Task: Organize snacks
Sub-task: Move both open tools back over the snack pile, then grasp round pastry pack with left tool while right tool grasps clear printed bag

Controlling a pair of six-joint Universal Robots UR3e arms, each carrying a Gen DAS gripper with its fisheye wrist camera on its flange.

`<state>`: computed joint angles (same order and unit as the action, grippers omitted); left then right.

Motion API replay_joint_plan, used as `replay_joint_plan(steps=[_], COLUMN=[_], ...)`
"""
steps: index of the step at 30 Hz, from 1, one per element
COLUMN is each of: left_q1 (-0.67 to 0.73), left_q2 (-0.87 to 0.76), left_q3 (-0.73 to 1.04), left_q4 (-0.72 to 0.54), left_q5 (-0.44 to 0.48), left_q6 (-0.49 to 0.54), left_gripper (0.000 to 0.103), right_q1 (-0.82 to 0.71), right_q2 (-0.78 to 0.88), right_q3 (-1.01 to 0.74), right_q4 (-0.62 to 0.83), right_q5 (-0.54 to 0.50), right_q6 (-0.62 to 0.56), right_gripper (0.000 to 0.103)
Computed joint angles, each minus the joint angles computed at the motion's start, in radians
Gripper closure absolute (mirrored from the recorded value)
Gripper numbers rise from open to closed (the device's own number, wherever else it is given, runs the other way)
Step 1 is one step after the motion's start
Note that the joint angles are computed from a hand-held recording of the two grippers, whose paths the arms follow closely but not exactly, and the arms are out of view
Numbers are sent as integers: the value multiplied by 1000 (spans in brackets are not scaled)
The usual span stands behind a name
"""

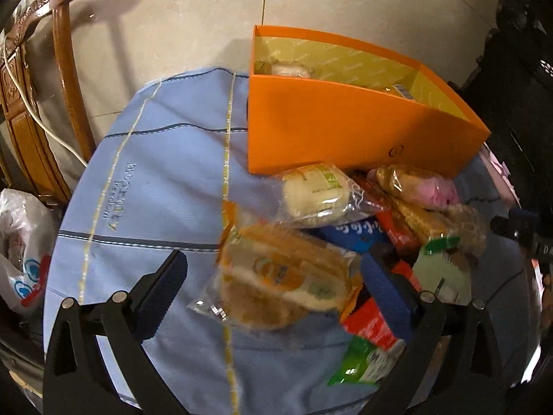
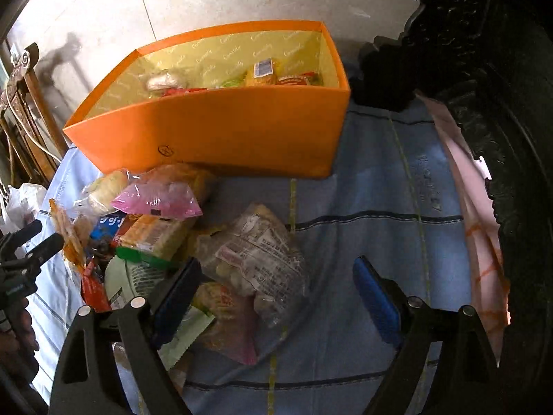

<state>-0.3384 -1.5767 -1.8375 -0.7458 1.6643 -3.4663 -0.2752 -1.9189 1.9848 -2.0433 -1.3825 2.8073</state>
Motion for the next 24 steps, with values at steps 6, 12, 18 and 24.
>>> replay_joint_plan(steps=[6, 12, 18, 24], left_q1=[-42, -55, -37, 38], left_q2=[-95, -146, -95, 69], left_q3=[54, 57, -21, -176], left_q4=[12, 47, 129, 179], left_q5=[26, 54, -18, -169], left_q6=[-23, -19, 60, 80], left_gripper=[5, 8, 33, 44], right_q1=[20, 49, 58, -83], right_q2=[86, 196, 187, 13], right_q3=[-23, -39, 25, 70], right_q4=[-86, -131, -97, 71], right_q5=[-29, -48, -28, 116], right_q6=[-1, -12, -82, -120], right_gripper=[14, 14, 47, 55])
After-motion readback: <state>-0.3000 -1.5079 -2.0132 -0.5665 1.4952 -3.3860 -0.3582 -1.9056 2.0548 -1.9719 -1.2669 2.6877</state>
